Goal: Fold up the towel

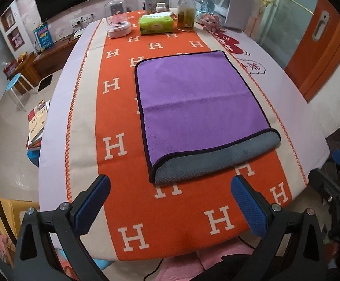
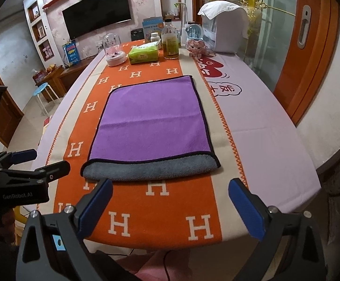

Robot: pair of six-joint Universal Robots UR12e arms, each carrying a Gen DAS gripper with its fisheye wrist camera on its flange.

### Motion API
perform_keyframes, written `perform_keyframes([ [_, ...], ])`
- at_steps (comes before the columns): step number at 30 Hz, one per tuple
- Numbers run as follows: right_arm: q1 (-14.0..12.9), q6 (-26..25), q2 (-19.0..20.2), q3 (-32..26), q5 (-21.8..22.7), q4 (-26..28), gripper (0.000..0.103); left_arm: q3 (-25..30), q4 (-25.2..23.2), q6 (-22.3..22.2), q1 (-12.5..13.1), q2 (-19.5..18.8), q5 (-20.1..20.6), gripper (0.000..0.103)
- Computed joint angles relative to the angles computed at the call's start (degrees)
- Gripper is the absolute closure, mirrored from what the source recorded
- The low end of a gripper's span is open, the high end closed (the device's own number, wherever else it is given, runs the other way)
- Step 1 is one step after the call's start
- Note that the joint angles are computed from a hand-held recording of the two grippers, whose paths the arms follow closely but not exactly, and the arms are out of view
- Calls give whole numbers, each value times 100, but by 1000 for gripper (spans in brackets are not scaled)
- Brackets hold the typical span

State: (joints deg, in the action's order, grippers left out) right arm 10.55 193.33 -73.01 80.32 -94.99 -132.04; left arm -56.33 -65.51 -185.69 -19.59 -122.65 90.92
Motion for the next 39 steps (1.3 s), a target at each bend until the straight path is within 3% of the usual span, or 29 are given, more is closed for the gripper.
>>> perform_keyframes([
  [15, -449, -1120, 115, 387, 663, -749, 6, 633, -593, -229, 73, -534, -41, 1],
  [26, -664, -1565, 464, 146, 1118, -263, 18, 1255, -1287, -458, 127, -1035, -114, 1],
  [34, -772, -1652, 716, -130, 1305, 158, 32, 1719, -1872, -659, 163, -1367, -322, 2],
  [39, -811, -1733, 836, -296, 1448, 407, 45, 1818, -2092, -740, 184, -1457, -425, 9],
])
